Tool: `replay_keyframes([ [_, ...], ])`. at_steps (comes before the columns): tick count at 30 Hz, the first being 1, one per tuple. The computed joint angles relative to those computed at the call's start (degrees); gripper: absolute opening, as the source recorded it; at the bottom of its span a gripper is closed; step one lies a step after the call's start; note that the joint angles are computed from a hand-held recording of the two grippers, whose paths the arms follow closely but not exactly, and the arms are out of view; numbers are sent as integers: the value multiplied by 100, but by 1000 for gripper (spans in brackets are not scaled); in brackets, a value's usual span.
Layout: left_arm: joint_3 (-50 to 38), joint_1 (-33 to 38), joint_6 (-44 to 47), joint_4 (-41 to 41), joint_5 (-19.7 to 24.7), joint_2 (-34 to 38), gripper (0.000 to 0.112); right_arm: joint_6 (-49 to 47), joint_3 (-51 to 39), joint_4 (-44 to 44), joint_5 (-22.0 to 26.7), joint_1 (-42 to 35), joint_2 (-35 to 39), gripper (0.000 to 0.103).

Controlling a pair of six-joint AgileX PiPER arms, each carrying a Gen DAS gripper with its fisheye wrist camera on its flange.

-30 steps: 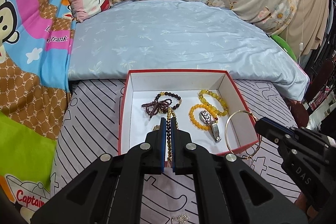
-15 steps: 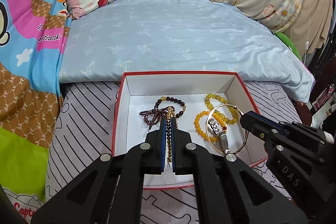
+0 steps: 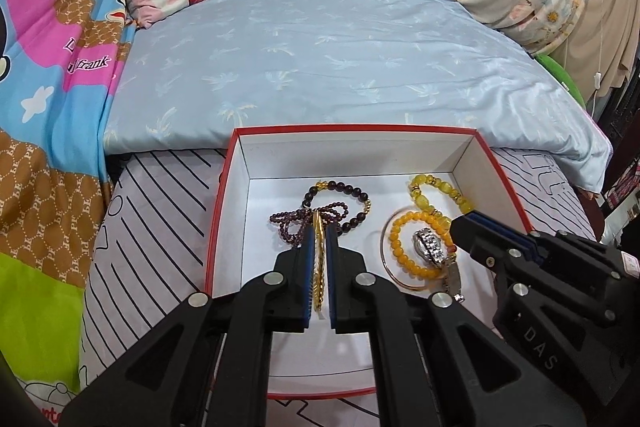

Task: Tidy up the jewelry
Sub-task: 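Open both tools to release the bracelet and the bangle in the box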

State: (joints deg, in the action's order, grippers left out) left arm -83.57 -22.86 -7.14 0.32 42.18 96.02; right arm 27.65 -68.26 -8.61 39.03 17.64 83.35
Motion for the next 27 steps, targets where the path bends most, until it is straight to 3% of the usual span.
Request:
replay_keyframes([
  [2,20,-3,-164,140,-14,-4,35,134,15,-135,-7,42,-39,22],
  [4,119,-31,-349,344,-118,-93,45,188,31,-196,3,48,-93,28],
  [10,198,-51,-404,432,-102,-234,49,304,93,-275,38,87,-303,34],
  [27,668,-262,-684,608,151,-944,49,907,401,-729,557,600,-1112,35],
])
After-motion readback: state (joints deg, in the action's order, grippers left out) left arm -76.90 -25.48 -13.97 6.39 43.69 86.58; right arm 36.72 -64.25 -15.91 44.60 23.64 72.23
